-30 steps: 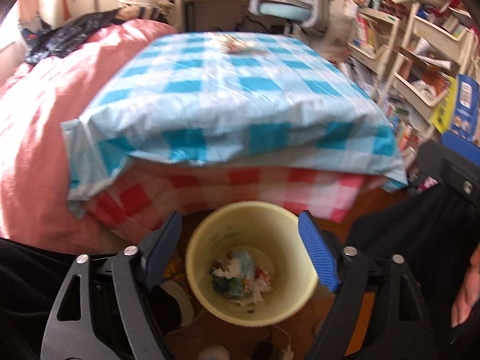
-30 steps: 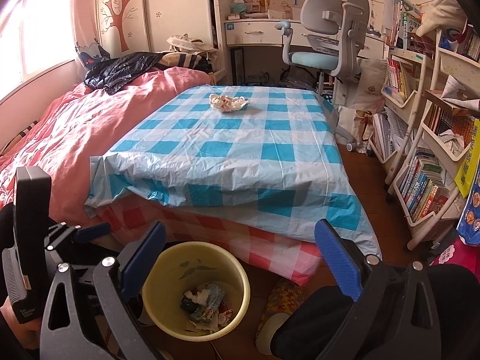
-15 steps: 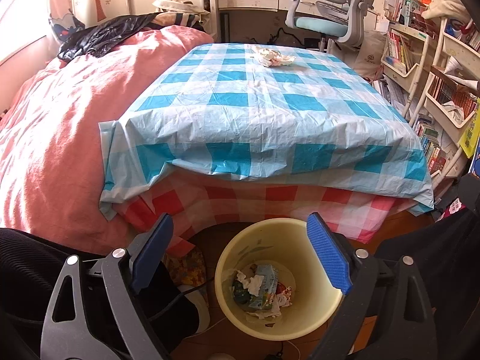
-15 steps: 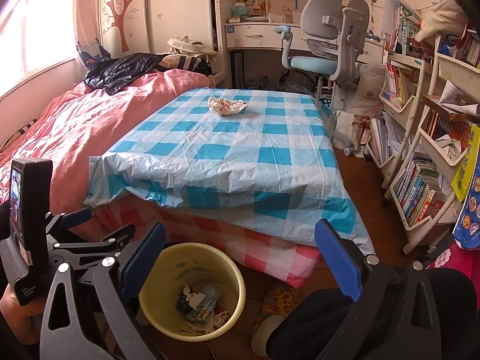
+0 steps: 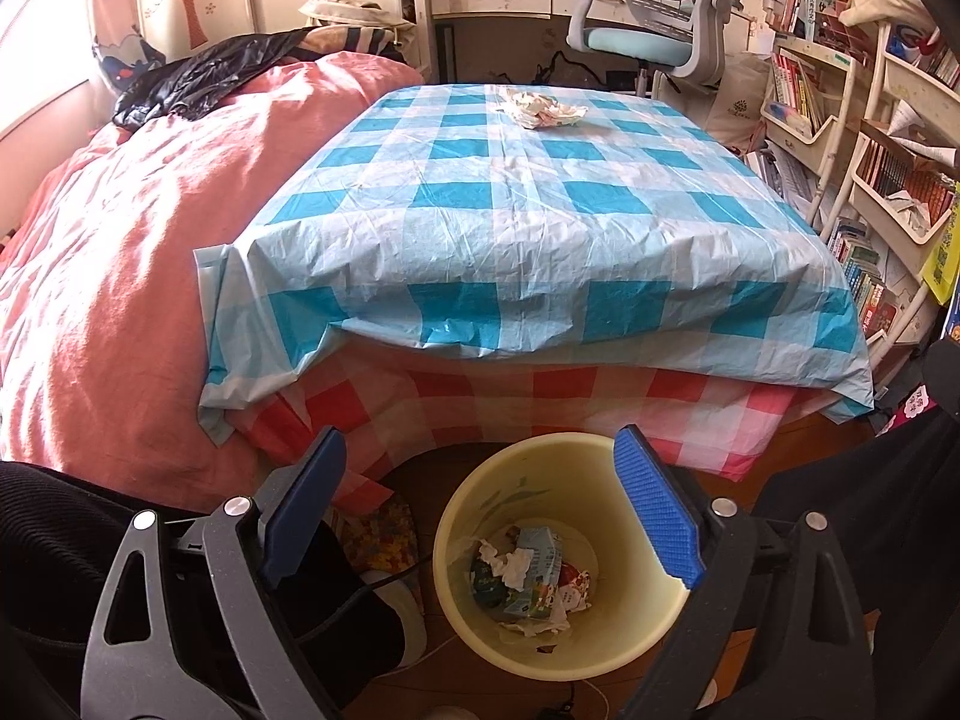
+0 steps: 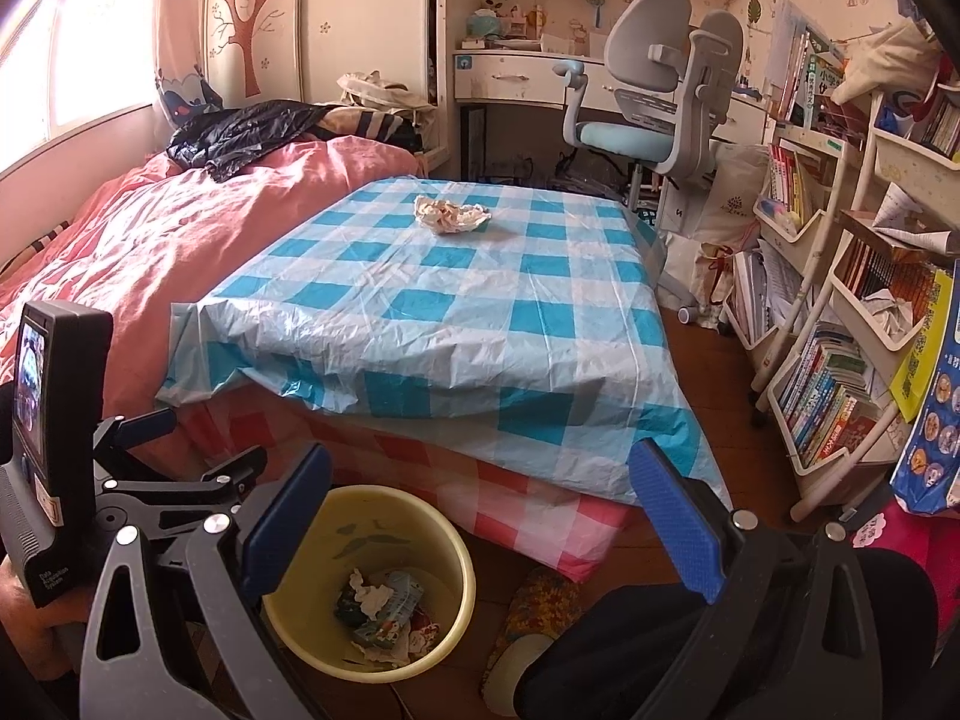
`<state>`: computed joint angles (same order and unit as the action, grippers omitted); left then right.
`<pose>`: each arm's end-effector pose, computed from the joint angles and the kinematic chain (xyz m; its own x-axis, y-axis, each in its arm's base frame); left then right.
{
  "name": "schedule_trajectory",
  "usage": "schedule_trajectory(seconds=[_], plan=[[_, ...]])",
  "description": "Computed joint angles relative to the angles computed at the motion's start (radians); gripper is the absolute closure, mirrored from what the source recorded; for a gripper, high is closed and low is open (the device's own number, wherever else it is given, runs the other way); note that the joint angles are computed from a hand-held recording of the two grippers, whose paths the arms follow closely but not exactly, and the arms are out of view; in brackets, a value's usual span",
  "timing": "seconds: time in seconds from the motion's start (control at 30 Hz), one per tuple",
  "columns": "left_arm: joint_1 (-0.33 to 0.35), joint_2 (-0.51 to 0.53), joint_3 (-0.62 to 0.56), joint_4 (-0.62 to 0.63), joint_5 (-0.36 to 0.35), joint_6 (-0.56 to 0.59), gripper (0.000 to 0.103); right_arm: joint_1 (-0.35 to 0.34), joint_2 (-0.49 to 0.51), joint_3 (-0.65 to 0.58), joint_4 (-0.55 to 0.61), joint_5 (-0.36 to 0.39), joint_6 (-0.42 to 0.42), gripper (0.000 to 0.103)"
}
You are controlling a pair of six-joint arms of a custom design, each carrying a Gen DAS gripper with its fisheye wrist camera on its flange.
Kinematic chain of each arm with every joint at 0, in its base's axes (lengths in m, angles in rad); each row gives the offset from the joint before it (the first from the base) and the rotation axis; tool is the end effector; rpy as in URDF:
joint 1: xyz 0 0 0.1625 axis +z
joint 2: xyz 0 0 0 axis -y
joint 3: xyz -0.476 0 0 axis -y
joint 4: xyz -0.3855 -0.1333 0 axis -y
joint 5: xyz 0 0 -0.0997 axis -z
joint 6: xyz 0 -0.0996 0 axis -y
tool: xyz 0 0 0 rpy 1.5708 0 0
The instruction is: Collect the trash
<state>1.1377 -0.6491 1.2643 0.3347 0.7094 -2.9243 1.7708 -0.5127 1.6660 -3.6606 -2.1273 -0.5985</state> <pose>-0.0835 -0.6783 0.1170 -0.6846 0.0349 -0.7280 0.5007 0.7483 -0.4350 0.2178 -0.6684 0.0738 -0.6910 -0.1221 0.7124 -0.6138 0.6197 -0.4891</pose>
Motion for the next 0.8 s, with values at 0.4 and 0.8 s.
schedule_trajectory(seconds=[0.4,0.8], plan=[[0.0,0.002,-0.002,0.001,-0.001,0.001,0.016,0.005,0.013,-0.009,-0.017,-0.019,-0.022,0.008],[0.002,0.006,-0.006,0.002,-0.004,0.012,0.016,0.006,0.016,-0.008,-0.028,-0.031,-0.045,0.008]])
